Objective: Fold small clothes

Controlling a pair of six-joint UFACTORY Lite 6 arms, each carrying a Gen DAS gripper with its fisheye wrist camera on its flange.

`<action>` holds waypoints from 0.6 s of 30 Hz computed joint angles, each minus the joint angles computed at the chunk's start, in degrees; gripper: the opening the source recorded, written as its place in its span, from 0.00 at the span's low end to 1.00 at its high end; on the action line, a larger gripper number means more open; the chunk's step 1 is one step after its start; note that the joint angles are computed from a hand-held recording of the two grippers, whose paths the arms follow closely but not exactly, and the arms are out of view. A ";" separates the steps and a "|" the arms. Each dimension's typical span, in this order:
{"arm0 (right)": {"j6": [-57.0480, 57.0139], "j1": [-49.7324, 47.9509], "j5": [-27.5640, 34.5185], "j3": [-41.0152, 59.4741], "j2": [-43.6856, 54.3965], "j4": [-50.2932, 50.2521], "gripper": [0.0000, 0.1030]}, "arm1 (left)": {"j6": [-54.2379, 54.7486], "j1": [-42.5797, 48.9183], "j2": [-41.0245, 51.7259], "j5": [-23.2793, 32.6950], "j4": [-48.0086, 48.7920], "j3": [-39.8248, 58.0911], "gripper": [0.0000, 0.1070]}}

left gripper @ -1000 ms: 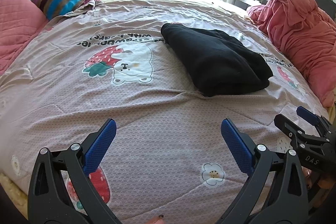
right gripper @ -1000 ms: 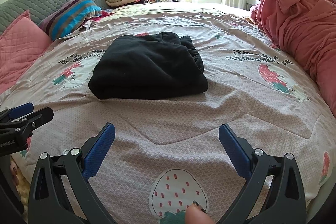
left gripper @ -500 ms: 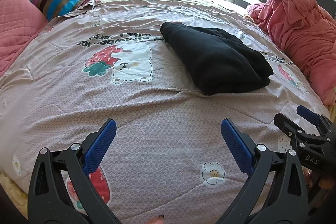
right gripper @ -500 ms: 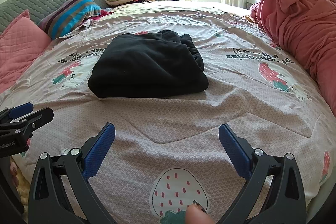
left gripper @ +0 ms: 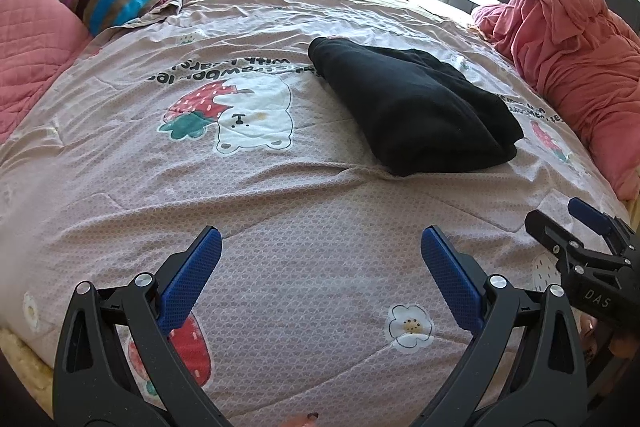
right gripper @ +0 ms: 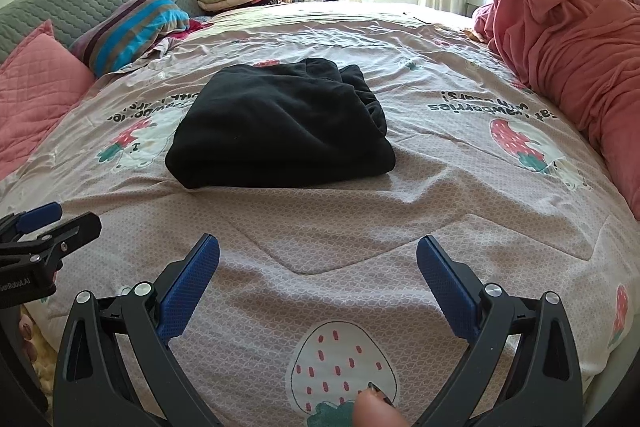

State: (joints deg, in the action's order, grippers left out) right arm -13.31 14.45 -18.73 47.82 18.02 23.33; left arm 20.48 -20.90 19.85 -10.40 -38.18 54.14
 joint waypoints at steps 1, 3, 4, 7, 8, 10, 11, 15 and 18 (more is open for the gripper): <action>-0.13 -0.01 -0.08 -0.01 0.08 0.41 0.96 | -0.18 0.07 0.12 0.17 0.08 0.07 0.87; -1.14 0.05 -0.45 -0.24 0.06 2.03 0.96 | -2.52 0.59 0.46 1.00 1.90 0.28 0.87; -2.03 -0.02 -0.50 -0.19 0.09 3.27 0.96 | -4.93 1.11 0.62 1.58 3.92 0.33 0.87; -1.97 -1.77 -0.21 -0.16 -0.01 5.89 0.96 | -3.49 2.35 0.51 1.75 1.97 0.02 0.87; -1.57 -2.81 0.05 -0.05 -0.01 6.42 0.95 | 0.33 2.54 0.27 1.16 -2.00 -0.26 0.87; -3.98 -5.85 0.36 0.10 -0.17 11.19 0.95 | 4.46 4.82 -0.67 0.38 -6.41 -1.05 0.87; -5.08 -7.67 0.25 -0.01 -0.37 13.16 0.95 | 5.04 6.25 -1.11 0.45 -7.19 -1.31 0.87; -18.01 -20.31 -1.88 1.48 -0.07 27.36 0.95 | 7.44 15.95 -2.03 0.85 -9.44 -1.17 0.87; -26.85 -31.99 -4.83 4.52 1.78 35.94 0.95 | 8.79 25.43 -1.10 2.51 -9.65 0.97 0.87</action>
State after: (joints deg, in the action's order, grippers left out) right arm -40.16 -17.54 -23.56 52.34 19.81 59.27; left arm 29.27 4.53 18.75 -7.89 -47.83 55.11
